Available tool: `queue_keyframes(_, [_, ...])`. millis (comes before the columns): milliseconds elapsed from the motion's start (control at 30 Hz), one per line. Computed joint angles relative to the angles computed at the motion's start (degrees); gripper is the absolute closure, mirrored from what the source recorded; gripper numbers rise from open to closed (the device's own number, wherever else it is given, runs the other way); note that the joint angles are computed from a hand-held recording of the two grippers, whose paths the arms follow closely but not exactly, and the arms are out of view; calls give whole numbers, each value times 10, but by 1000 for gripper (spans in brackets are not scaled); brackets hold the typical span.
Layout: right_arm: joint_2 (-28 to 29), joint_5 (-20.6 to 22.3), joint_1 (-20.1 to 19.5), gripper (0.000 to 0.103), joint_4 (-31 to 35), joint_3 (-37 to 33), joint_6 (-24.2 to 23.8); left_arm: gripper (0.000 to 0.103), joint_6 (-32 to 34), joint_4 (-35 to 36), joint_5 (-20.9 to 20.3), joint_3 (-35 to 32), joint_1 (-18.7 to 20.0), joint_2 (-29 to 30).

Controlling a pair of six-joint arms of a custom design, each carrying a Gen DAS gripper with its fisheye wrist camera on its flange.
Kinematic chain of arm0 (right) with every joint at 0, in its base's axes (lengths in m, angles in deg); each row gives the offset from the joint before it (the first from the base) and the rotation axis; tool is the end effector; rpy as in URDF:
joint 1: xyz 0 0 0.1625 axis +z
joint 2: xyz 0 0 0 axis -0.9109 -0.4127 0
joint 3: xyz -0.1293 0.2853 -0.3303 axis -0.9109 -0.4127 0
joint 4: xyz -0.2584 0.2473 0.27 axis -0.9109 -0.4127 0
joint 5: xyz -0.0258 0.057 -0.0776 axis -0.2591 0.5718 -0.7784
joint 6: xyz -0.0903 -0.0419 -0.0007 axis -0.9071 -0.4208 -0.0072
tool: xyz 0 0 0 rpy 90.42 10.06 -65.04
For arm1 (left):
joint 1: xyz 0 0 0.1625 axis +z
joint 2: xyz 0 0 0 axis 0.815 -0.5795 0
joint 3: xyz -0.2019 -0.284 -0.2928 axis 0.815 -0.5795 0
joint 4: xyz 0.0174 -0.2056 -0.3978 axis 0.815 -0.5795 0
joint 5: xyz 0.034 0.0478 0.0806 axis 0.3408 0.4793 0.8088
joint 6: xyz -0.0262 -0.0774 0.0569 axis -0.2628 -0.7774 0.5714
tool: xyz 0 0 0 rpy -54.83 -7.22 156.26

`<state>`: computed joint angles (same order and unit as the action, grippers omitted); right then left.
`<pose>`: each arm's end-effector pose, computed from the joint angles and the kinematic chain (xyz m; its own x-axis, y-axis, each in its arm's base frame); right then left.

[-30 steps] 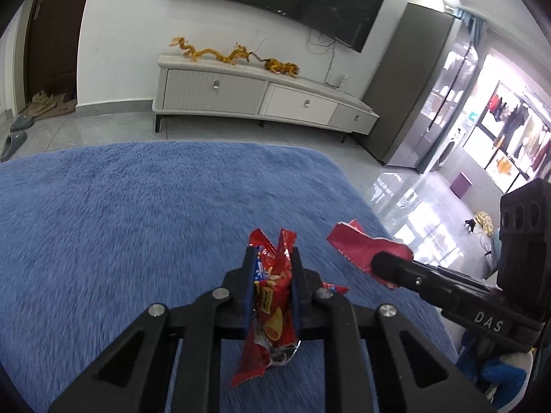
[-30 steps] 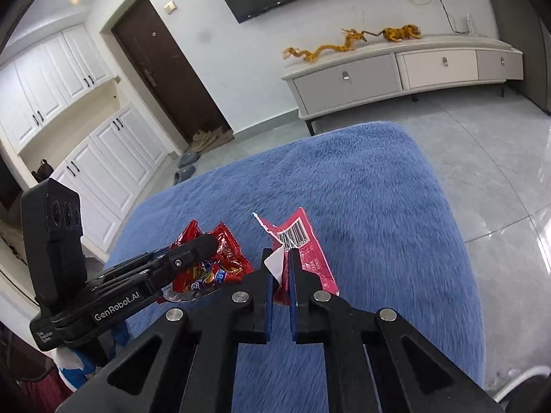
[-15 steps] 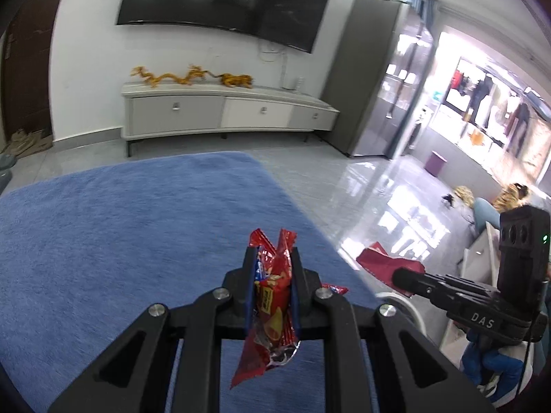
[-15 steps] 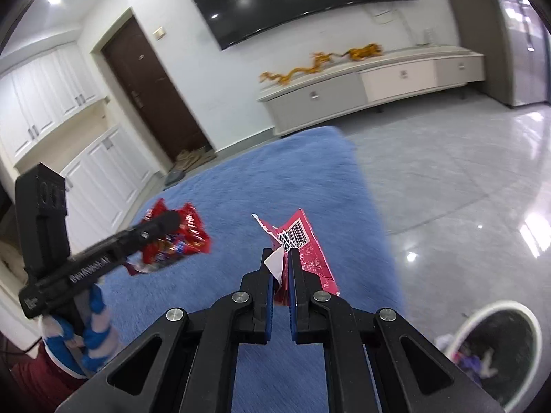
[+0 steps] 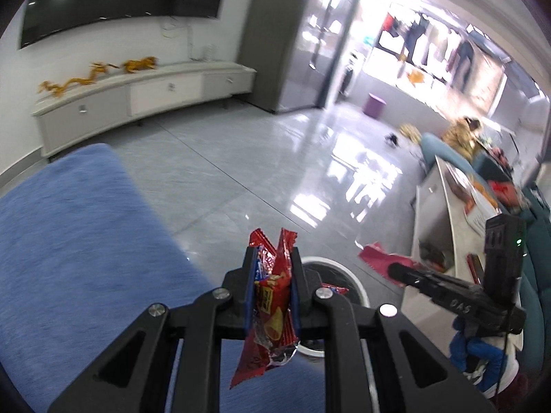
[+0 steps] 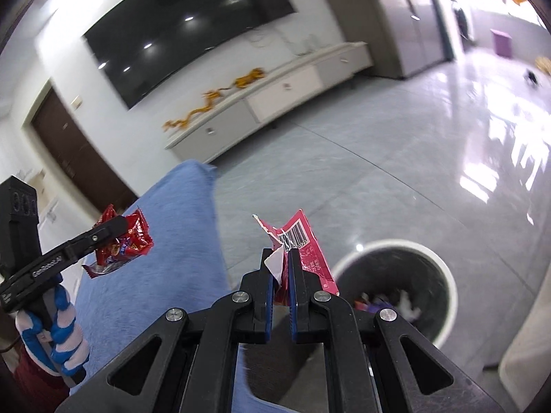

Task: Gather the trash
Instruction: 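Carry both red wrappers over the trash bin and open both grippers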

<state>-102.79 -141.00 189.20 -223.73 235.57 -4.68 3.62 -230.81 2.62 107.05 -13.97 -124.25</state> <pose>0.2349 -0.2541 0.1305 -0.8989 0.3306 0.2876 -0.0625 0.5529 -0.8309 -0.2244 -0.4048 0.2134 -0.6158 0.7324 -0.2905 0.7879 0.5751 -0.2201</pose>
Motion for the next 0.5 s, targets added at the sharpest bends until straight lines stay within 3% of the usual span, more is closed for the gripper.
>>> queue_keyframes(167, [18,31,-60,94,-89,52,17,85,-15,-11,-9,-16,-19,91])
queue_keyframes(400, [80,106,-174,89,-223,93,-6,84,-31,-30,-20,-38,-30,189])
queue_keyframes(500, [110,132,-219,87,-269,99,-17,75,-36,-37,-30,-49,-32,225])
